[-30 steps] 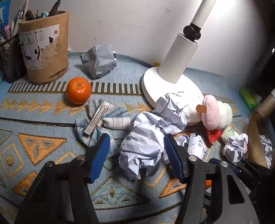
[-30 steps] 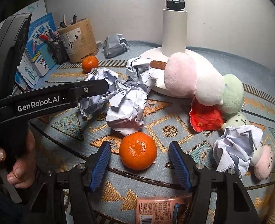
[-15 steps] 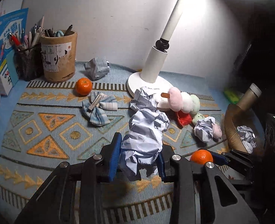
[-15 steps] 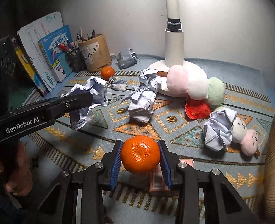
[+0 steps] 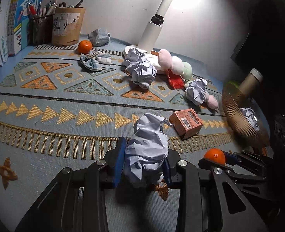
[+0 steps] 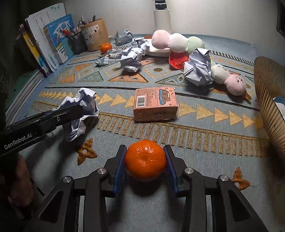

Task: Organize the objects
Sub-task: 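Grasp a paper ball with the left gripper while the right grasps a mandarin orange, then carry the paper ball and orange over the basket and open both grippers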

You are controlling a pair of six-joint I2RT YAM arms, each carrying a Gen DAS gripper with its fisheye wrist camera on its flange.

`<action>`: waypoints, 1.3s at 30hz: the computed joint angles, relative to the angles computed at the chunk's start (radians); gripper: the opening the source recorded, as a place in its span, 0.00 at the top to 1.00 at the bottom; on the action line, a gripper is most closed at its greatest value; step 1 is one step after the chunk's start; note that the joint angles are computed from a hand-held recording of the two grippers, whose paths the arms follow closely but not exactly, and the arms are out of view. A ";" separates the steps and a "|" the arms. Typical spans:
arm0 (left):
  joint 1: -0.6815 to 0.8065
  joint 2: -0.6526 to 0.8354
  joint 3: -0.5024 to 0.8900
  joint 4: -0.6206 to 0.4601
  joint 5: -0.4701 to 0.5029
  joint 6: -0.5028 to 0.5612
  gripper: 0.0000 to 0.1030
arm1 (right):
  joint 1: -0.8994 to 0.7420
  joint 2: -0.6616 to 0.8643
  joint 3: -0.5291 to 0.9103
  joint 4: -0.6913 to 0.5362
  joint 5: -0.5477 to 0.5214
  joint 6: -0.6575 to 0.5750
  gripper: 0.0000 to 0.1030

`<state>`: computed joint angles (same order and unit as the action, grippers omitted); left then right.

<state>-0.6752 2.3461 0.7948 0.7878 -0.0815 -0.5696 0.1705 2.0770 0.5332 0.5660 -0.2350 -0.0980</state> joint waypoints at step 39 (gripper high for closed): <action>-0.190 0.290 1.152 -0.701 0.179 0.107 0.67 | -0.645 -0.196 0.301 -0.344 -0.192 0.064 0.63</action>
<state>-0.8652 2.6362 1.9470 0.0866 0.0978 -0.4625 -0.4748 1.8806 0.8341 0.2219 -0.4268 -0.0343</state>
